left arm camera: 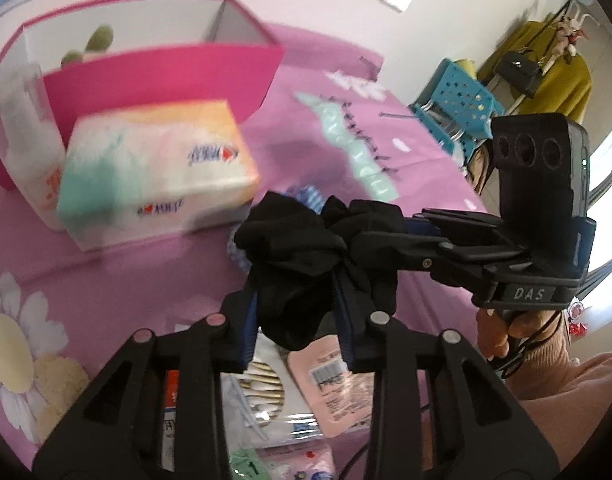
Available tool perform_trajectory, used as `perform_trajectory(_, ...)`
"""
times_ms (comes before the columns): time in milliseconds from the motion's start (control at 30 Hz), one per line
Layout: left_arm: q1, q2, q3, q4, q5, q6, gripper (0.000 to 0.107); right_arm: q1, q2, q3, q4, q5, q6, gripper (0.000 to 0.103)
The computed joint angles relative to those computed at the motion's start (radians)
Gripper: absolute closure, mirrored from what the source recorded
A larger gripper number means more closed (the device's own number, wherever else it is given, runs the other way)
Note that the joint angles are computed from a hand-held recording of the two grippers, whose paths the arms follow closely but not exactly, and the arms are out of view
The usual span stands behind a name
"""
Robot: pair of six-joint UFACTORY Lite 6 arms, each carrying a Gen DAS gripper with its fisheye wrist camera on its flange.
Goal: Organize soft objects
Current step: 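Carry the black scrunchie into the pink box and open the right gripper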
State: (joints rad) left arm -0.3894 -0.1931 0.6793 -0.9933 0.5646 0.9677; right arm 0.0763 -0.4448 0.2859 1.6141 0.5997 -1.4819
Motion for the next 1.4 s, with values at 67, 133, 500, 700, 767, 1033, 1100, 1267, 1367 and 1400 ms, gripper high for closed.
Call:
perform_trajectory(67,0.005,-0.033,0.011,0.016,0.012,-0.017,0.072,-0.002,-0.045,0.002,-0.036,0.001,0.040,0.080)
perform_trajectory(133,0.010,-0.067,0.037,0.045,0.021,-0.051,0.072,-0.003,-0.098,0.011,-0.082,0.001,0.091,0.080)
perform_trajectory(500,0.027,0.001,0.294,0.195,-0.008,-0.220,0.072,-0.004,-0.069,0.250,-0.158,0.020,0.139,0.080)
perform_trajectory(700,0.052,0.175,0.511,0.294,-0.024,-0.329,0.072,-0.008,0.139,0.462,-0.110,0.026,0.074,0.080)
perform_trajectory(767,0.059,0.254,0.605,0.330,-0.021,-0.376,0.072,-0.002,0.199,0.524,-0.098,0.014,0.059,0.080)
perform_trajectory(1033,0.057,0.479,0.847,0.489,-0.011,-0.562,0.072,0.023,0.450,0.774,-0.100,-0.048,0.057,0.080)
perform_trajectory(1100,0.052,0.530,0.900,0.529,-0.003,-0.609,0.072,0.026,0.505,0.826,-0.113,-0.067,0.070,0.080)
perform_trajectory(1267,0.033,0.626,0.999,0.654,0.005,-0.745,0.072,0.020,0.627,0.939,-0.136,-0.090,0.104,0.080)
perform_trajectory(1367,0.025,0.665,1.036,0.715,0.007,-0.809,0.072,0.024,0.679,0.981,-0.121,-0.124,0.096,0.080)
perform_trajectory(1400,0.022,0.672,1.041,0.736,0.008,-0.830,0.070,0.027,0.698,0.994,-0.111,-0.140,0.088,0.080)
